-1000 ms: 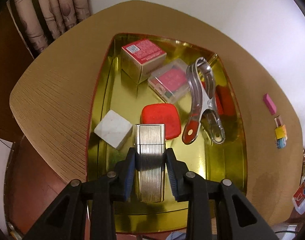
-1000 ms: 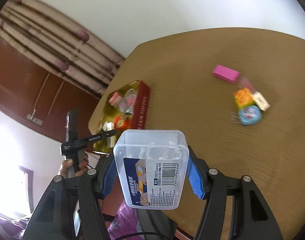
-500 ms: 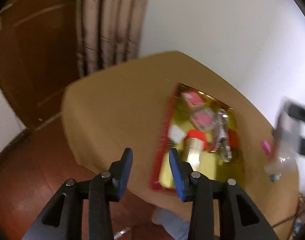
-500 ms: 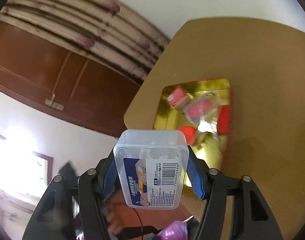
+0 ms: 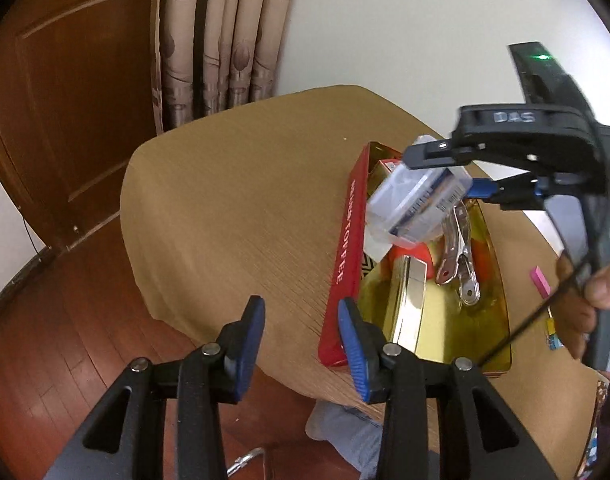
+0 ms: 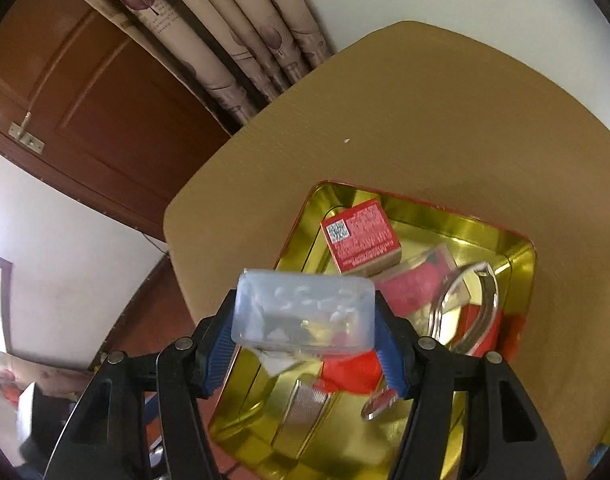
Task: Organize rigid objects
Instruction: 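Lower the clear case into the tin and open the right gripper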
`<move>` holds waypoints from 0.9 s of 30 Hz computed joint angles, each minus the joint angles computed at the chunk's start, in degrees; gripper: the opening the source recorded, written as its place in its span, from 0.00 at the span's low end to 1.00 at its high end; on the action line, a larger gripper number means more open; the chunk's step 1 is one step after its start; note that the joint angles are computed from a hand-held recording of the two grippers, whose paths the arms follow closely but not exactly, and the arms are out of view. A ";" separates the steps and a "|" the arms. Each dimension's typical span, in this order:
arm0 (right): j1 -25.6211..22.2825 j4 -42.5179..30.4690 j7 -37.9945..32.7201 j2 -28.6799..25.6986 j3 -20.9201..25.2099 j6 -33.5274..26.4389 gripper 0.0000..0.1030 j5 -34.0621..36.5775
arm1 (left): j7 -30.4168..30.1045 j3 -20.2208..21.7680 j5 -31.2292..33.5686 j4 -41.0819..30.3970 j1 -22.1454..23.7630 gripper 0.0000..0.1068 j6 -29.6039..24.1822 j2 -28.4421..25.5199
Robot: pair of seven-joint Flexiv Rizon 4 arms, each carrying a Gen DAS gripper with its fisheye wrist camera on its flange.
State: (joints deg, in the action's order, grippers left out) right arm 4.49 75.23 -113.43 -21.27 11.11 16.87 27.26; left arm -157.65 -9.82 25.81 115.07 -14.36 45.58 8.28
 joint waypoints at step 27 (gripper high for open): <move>-19.54 34.12 -15.19 15.51 -15.41 39.72 0.98 4.73 | -0.47 -4.65 11.97 -10.10 -5.64 0.37 -12.11 -4.07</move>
State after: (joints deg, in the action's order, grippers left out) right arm -15.06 109.35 -128.62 -5.76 -4.30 56.59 31.99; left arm -158.12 -14.47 37.79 104.97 -20.00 33.47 4.21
